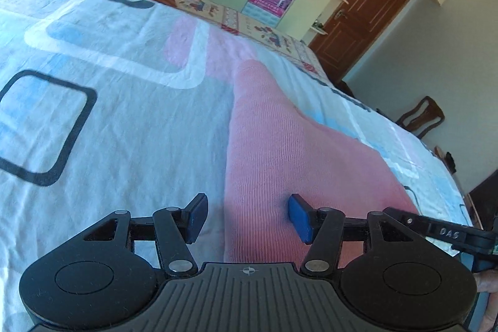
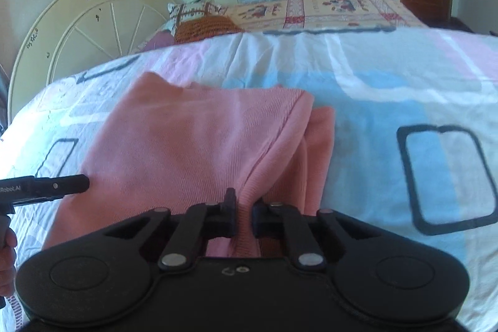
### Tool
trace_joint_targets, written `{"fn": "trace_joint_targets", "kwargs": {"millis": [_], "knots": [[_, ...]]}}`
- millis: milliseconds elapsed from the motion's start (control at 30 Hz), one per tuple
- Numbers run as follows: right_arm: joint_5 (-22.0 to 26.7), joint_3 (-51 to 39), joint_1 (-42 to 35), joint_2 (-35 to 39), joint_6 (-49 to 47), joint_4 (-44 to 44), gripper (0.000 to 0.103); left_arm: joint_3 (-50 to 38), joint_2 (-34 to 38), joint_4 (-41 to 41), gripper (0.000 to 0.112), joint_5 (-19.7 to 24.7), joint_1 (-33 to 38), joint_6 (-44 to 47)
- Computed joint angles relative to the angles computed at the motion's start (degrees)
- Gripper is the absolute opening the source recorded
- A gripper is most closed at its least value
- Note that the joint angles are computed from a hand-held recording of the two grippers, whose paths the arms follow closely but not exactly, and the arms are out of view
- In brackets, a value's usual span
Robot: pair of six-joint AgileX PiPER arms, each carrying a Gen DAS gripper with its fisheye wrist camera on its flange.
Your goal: Fold small clothes
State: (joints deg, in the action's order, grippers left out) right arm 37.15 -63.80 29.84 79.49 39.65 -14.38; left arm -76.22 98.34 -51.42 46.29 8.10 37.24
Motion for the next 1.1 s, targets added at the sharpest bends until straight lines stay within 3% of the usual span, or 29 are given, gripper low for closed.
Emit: {"fn": "trace_joint_targets", "kwargs": {"millis": [67, 167, 267, 333, 433, 467, 667, 767, 800, 867, 1000, 1100], "knots": [[0.52, 0.76, 0.05, -3.18, 0.26, -0.55, 0.008, -0.46, 0.29, -2.87, 0.057, 1.94, 0.35, 2.24], [2.51, 1.00, -0.63, -2.71, 0.92, -2.16, 0.008, -2.47, 2.45, 1.16, 0.057, 1.99, -2.11, -0.05], [-0.50, 2.99, -4.41, -0.58, -1.18, 4.24, 0.009, -2.87, 2.99, 4.13, 0.057, -0.13, -3.88, -3.28], [-1.10, 3.46, -3.88, -1.03, 0.82, 2.89, 0.011, -3.58, 2.48, 6.04, 0.057, 0.56, -4.18, -4.43], [0.10, 3.33, -2.39, -2.80, 4.82, -1.74, 0.029, -4.64, 1.47, 3.66, 0.057, 2.07, -2.72, -0.84], [-0.53, 3.80, -2.17, -3.67, 7.18, -4.52, 0.041, -5.66, 1.88, 2.91, 0.057, 1.93, -2.38, -0.09], [-1.52, -3.05, -10.31, 3.76, -2.00, 4.88, 0.034, -21.97, 13.34, 6.50, 0.057, 5.09, -3.80, -8.71], [-1.60, -5.68, -11.26, 7.01, -6.90, 8.39, 0.009, -26.79, 17.18, 7.73, 0.057, 5.92, -4.85, -10.95], [-1.83, -5.78, -10.83, 7.15, -6.19, 6.52, 0.007, -27.39, 17.78, 7.65, 0.057, 5.75, -5.03, -10.80], [-3.40, -4.16, -10.09, 6.22, -2.12, 1.46, 0.006, -28.28, 18.81, 7.99, 0.057, 4.63, -5.58, -10.03], [-4.86, -1.66, -10.66, 6.84, 0.54, -0.45, 0.007, -30.54, 20.92, 13.09, 0.057, 2.78, -8.15, -9.97], [-3.50, -2.74, -9.85, 6.38, 1.80, -1.49, 0.010, -31.06, 20.02, 14.10, 0.057, 2.94, -8.46, -10.69]]}}
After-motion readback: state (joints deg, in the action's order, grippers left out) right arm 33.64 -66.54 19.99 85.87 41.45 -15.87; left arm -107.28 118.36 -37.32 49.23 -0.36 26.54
